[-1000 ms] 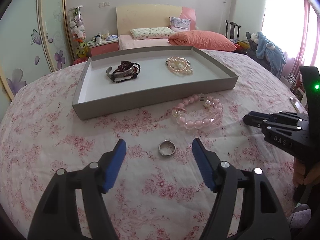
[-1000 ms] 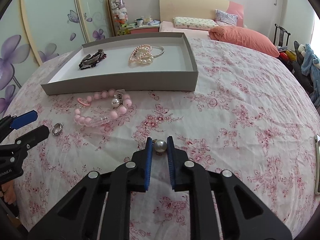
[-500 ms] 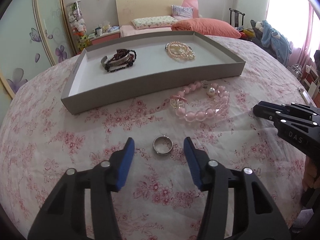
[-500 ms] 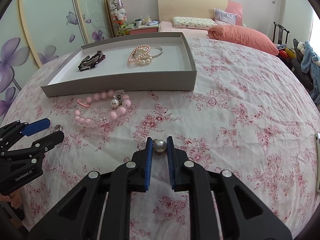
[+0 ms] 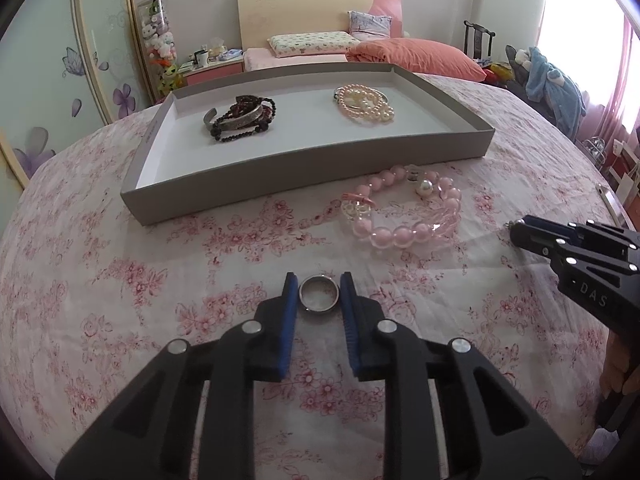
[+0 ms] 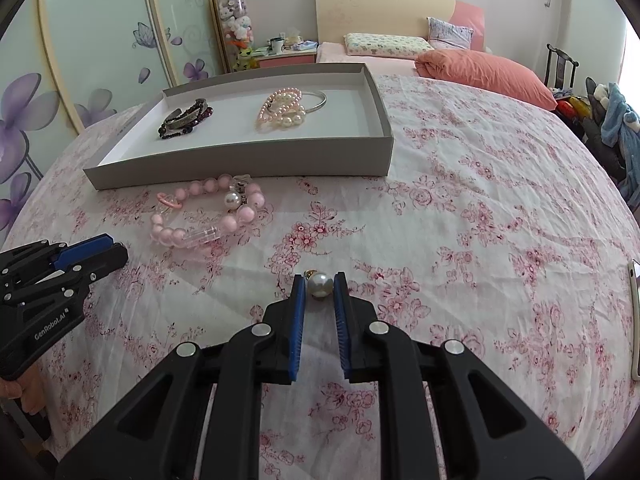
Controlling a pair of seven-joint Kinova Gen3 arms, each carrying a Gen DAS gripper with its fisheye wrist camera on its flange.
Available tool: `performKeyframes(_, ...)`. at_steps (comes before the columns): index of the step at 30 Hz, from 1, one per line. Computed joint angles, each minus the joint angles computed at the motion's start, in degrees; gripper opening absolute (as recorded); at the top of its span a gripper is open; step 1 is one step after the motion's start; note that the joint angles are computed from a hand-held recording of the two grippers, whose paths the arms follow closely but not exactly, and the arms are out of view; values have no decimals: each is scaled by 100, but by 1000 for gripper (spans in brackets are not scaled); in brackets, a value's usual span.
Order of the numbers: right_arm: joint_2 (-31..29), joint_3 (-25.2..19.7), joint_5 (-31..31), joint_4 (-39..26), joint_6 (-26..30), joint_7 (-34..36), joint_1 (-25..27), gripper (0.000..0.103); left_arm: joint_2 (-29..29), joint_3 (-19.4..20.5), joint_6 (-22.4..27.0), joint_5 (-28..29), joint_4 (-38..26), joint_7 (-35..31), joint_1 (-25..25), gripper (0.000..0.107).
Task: Organize jewelry
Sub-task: 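Carry the pearl earring and silver ring into the tray and open both tools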
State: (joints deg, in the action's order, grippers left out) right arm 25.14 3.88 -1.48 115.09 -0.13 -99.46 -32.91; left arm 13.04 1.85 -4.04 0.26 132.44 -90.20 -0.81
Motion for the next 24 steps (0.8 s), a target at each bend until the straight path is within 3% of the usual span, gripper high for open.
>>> performKeyframes(3,-19,-29,-8,49,-30,10,30,15,-29,-68,12,34,19,22,-13,22)
performKeyframes(12,-36,-335,16,19,-8,59,218,14,-273,263,80,-106,176,286,-835,22)
performKeyframes(16,-77,-536,40,50,-77,111,337,14,-389,554,52,-261,261,481,-1280,22)
performKeyframes(19,-124,-729,43,92,-157,145,464,14,-460,1032,36,-523,327,750,-1823,22)
performKeyframes(24,-196,-905,30,152,-289,196,558,14,-529,1198,2,-832,385,1077,-2006,22)
